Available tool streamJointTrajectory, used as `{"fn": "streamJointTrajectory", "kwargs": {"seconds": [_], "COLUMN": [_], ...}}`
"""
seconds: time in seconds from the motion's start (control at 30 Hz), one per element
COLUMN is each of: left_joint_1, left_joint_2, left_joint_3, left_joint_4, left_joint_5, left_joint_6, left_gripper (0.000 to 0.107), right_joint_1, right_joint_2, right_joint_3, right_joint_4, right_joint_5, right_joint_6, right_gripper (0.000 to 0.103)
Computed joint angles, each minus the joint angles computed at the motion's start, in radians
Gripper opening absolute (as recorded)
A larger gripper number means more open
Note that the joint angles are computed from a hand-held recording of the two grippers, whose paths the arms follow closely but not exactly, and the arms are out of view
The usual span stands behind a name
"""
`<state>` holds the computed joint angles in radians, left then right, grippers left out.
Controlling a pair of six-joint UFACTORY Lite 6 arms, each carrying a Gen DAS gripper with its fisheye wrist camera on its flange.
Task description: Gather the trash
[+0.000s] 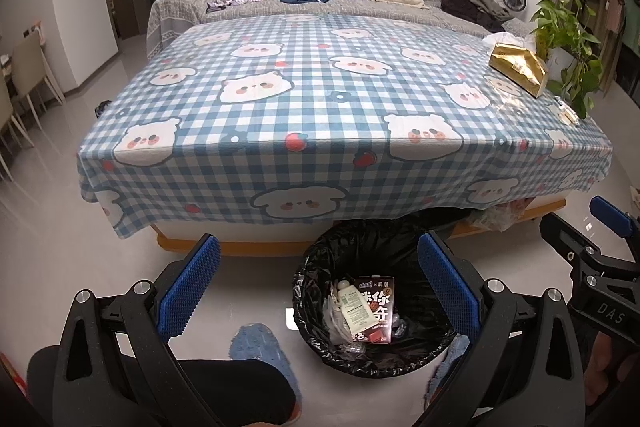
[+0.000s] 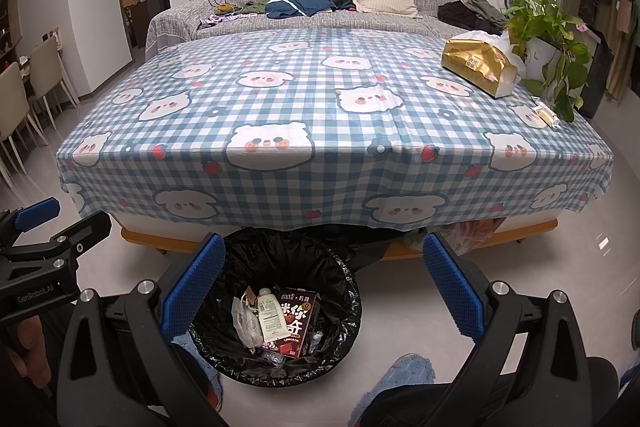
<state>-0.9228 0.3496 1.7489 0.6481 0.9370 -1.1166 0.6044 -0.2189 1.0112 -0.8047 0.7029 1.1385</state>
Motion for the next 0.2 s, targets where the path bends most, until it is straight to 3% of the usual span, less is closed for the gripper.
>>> {"fn": "streamJointTrajectory", "kwargs": {"seconds": [0.2], "left_joint_1": [-0.001], "left_joint_2": [0.0], "left_joint_3": [0.002], "left_joint_4": [0.002], "left_joint_5": [0.001], "left_joint_6": [0.0], "left_gripper": [0.097], "right_joint_1": [0.0], "right_joint_2": [0.0], "right_joint_3": [-0.001], "right_joint_4": [-0.001], "right_joint_5": [0.0], "right_joint_6": [-0.001], "right_gripper": [0.095]}}
